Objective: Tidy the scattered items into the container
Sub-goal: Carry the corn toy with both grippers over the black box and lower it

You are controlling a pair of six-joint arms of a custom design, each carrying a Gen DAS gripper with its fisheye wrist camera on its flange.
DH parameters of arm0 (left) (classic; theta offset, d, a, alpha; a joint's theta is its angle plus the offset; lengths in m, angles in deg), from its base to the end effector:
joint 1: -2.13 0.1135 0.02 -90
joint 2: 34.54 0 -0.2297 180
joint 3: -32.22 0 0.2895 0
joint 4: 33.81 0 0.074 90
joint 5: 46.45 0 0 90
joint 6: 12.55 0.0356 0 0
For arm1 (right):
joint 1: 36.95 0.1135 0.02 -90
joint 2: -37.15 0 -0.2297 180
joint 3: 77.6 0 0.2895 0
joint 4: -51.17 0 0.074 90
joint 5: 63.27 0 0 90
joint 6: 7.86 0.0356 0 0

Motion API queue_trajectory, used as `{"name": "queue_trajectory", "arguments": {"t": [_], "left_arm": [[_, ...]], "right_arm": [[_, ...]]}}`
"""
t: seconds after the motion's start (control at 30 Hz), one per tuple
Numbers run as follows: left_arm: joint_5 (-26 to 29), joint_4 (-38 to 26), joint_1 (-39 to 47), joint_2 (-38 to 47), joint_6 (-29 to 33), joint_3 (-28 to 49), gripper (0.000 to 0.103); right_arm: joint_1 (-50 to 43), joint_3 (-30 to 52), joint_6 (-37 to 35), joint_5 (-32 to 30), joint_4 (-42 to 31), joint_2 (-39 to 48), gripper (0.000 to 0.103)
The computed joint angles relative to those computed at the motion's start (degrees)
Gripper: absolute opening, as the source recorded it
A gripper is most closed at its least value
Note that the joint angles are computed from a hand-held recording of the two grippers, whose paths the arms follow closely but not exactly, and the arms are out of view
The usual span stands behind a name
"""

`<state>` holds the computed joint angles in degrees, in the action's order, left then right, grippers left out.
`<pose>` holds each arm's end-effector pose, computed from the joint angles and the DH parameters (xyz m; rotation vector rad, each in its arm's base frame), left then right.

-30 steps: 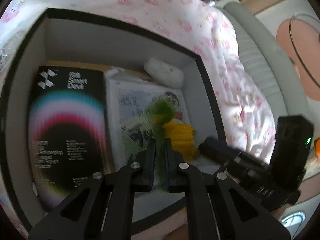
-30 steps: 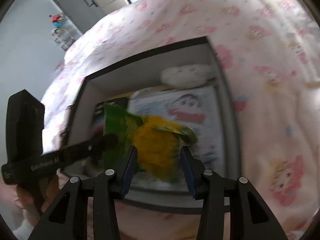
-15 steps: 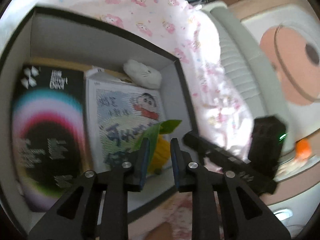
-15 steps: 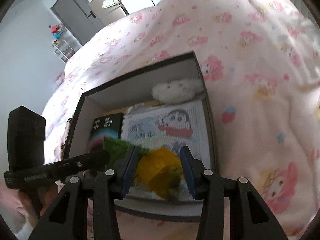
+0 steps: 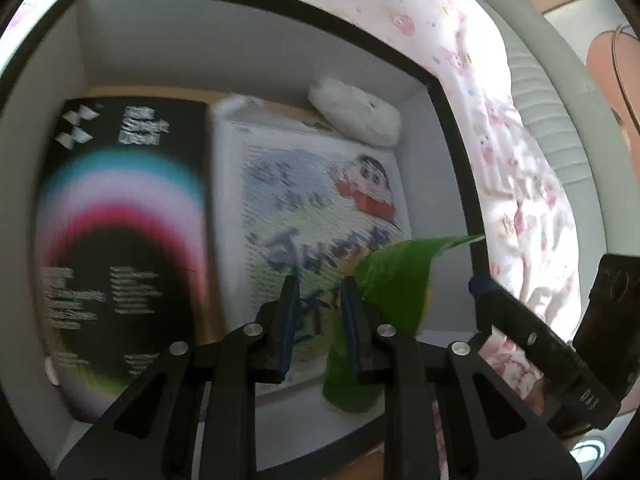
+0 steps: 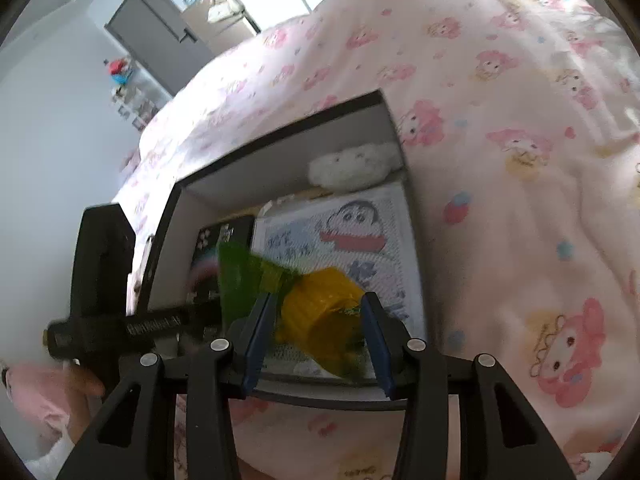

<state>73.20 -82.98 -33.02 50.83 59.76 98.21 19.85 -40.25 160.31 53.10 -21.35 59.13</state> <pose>0.2457 -0.1946 0.1487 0.5826 2.8383 -0.9298 0.0919 0.1115 0.1872 0.6255 2.3953 0.4510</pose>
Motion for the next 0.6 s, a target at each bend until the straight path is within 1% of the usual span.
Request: {"name": "queue_trajectory", "arguments": {"t": [0.07, 0.13, 0.2, 0.27, 0.33, 0.43, 0.53, 0.6], "left_arm": [[1.4, -0.1, -0.4, 0.8, -0.8, 0.3, 0.019], [1.2, 0.2, -0.8, 0.3, -1.5, -0.2, 0.019], [1.2, 0.1, -0.7, -0.1, -1.3, -0.6, 0.018], [1.6, 0.1, -0.3, -0.6, -1.3, -1.2, 0.018], [3.0, -0.3, 1.2, -0.1, -1.2, -1.2, 0.018], [4.5, 0.7, 3.8, 0.6, -2.3, -1.8, 0.018], [10.1, 0.2, 4.3, 2.5, -2.4, -1.3, 0.018], [7.4, 1.3, 2.8, 1.2, -3.4, -1.9, 0.018]], "right_arm": [[-1.1, -0.5, 0.4, -0.2, -0.9, -1.3, 0.041], [-2.7, -1.1, -0.3, -1.4, -0.8, -2.4, 0.041], [-2.4, 0.0, 0.3, -0.6, -1.3, 0.3, 0.041], [-2.1, 0.1, 0.3, -0.5, -0.3, 1.2, 0.041], [-1.9, 0.3, 0.3, -0.7, 0.4, 2.7, 0.041], [-0.6, 1.0, 1.2, 0.6, -0.4, 3.9, 0.041], [-0.6, 0.5, 1.2, -0.5, 1.2, 3.4, 0.041], [-0.6, 1.0, 0.0, -1.2, 3.2, 5.9, 0.041]]}}
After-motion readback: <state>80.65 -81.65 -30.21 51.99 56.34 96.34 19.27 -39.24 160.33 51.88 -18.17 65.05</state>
